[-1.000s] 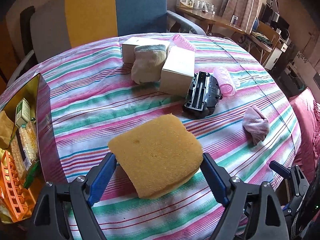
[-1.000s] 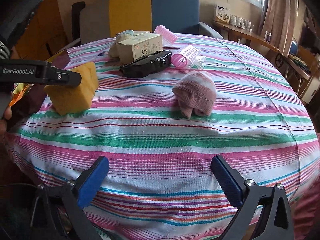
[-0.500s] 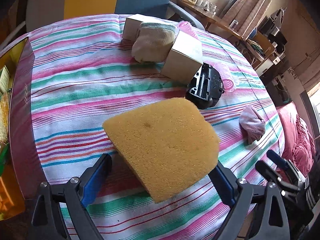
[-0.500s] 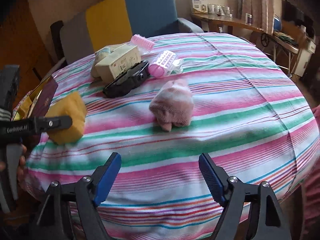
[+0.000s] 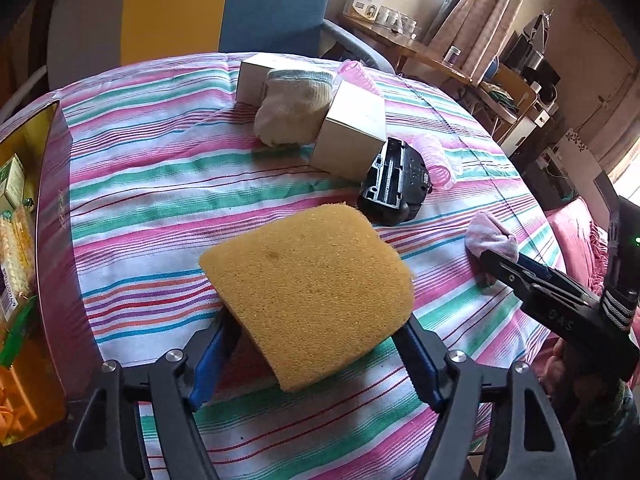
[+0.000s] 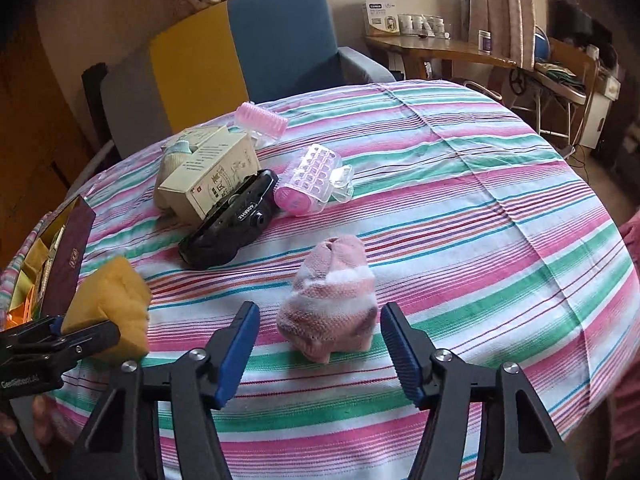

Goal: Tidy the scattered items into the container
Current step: 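Grasp the pink sock with the right tool, then carry the sponge and pink sock over the gold tray with both tools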

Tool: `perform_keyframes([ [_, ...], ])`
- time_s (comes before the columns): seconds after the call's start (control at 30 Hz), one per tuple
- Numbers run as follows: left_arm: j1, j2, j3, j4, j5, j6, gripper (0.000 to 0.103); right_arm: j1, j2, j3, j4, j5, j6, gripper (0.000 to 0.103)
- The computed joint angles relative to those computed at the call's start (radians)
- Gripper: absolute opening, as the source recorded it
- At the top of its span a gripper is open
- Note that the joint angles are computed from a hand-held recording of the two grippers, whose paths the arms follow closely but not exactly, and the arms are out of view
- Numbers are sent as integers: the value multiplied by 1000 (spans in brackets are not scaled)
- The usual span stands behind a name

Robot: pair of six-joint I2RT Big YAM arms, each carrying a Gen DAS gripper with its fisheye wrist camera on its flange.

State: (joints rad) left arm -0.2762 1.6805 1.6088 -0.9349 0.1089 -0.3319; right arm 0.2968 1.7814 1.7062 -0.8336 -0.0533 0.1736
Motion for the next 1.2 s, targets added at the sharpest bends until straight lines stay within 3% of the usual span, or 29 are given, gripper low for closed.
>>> perform_keyframes([
  [0.07, 6, -14, -20, 19, 10, 2, 75, 8, 8, 2, 2, 35, -11, 57],
  [0.1, 7, -22, -30, 29, 9, 3, 75, 10, 7, -4, 10, 47, -17, 48],
  [0.3, 13, -78, -84, 79, 1, 9, 74, 9, -19, -44, 41, 53, -33, 43],
  [0.67, 9, -216, -175, 142, -88, 29, 74, 80, -47, -34, 33, -14, -56, 43],
  [0.93, 65, -316, -255, 163, -156, -10, 74, 165, -34, 44, 13, -41, -123, 43],
  [1.2, 155, -405, -320, 166, -230, -40, 75, 265, 44, 198, -28, -53, -190, 43],
])
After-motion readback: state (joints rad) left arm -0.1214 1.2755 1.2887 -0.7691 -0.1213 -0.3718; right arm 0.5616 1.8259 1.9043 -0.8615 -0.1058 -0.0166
